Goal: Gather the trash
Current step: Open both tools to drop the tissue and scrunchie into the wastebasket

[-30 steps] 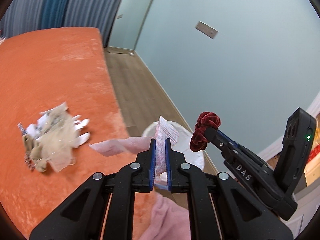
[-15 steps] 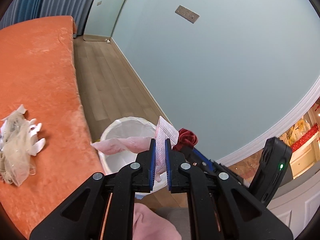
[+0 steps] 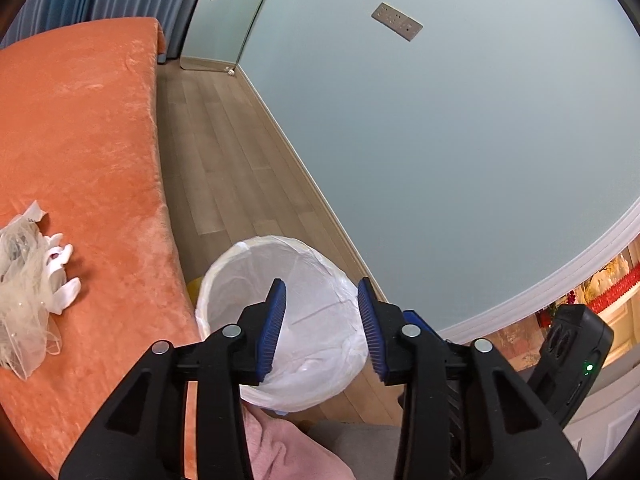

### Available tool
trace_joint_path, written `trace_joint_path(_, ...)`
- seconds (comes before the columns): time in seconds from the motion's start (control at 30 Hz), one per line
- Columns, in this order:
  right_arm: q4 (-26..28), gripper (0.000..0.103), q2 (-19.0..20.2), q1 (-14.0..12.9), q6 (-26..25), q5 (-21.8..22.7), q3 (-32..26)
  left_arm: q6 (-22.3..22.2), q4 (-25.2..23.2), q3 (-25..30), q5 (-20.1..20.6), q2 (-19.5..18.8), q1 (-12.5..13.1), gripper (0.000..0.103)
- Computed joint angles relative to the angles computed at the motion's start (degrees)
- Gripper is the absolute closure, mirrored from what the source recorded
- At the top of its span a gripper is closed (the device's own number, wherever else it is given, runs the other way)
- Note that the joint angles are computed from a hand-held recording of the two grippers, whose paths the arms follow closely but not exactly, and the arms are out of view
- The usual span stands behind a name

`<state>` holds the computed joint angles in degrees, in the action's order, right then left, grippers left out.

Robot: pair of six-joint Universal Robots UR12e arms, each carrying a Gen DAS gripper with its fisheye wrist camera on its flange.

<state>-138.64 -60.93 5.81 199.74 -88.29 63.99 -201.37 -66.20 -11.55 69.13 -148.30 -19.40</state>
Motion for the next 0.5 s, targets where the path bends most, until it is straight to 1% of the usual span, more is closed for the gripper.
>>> trace_joint_path(0.03, 0.0, 0.069, -0.05, 0.13, -0.16, -0.11, 0.04, -0.01, 0.43, -0.92, 0.22, 0.49, 0.05, 0.066)
trace_joint_path(0.07, -0.03, 0.069, -0.1, 0.27, -0.3, -0.14, 0.1, -0.14, 1.99, -3.82, 0.57, 1.95, 0.19, 0.066)
trace_joint_path(0.13, 0.06, 0.069, -0.08, 0.52, -0.75, -0.05, 0.01, -0.36, 3.2, -6.23, 1.17, 3.24, 0.34, 0.066)
trace_joint_path(0.17, 0.15, 0.069, -0.02, 0.73, -0.95, -0.16, -0.15, -0.56, 4.58, -8.81, 1.57, 4.58, 0.51, 0.066)
trace_joint_path(0.23, 0.34, 0.069, 0.07, 1.01, -1.13, 0.0, -0.56, -0.76, 6.22, -11.94, 2.46, 6.24, 0.77, 0.066)
trace_joint_path(0.5, 1.48, 0.068, 0.62, 2.51, -2.42, 0.2, -2.25, -2.26, 11.31, -21.56, 5.07, 11.5, 2.06, 0.066)
